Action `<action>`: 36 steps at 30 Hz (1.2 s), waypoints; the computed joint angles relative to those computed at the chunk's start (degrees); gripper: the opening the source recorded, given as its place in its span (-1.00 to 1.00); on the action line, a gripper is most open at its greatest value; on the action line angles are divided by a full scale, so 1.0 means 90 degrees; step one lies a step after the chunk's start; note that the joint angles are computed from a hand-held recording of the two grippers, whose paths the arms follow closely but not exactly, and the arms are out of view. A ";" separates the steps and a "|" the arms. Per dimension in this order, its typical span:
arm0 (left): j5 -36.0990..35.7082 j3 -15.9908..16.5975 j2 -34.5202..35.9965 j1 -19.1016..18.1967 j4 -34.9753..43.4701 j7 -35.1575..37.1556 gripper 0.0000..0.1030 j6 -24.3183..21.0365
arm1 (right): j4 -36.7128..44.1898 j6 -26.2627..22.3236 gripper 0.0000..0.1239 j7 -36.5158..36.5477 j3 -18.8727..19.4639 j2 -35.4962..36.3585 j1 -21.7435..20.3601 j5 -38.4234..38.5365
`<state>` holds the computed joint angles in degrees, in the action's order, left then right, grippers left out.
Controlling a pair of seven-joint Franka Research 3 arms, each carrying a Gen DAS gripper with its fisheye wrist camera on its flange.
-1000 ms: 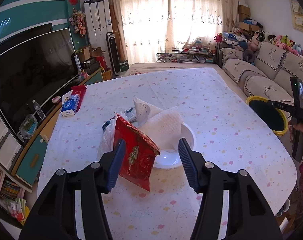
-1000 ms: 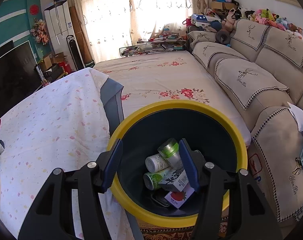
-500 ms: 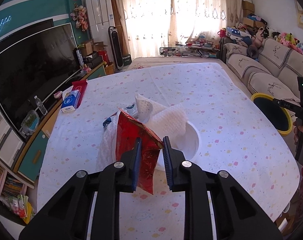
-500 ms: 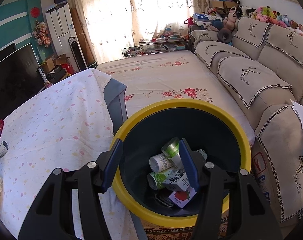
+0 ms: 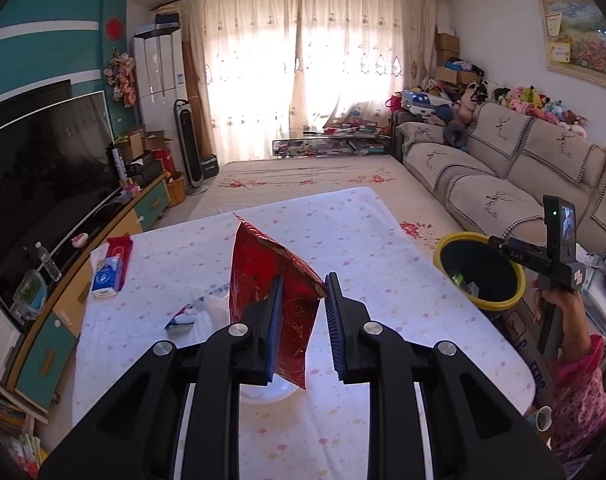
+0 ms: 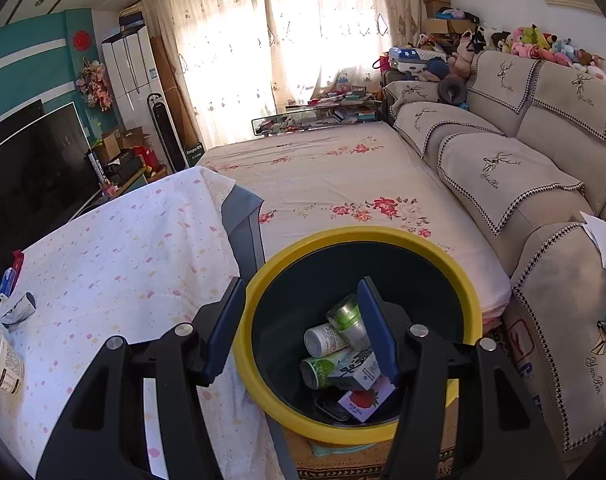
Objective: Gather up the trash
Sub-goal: 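Carry the red snack bag over the yellow bin and open the left gripper, then move both grippers back over the table toward the white bowl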
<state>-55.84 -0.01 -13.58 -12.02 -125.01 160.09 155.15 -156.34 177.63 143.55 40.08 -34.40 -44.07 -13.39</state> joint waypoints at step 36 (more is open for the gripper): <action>0.4185 -0.3158 0.4063 -0.0476 0.3326 -0.3771 0.48 0.0185 | -0.1063 -0.0234 -0.10 -0.0846 -0.1010 -0.0801 0.0169 0.0262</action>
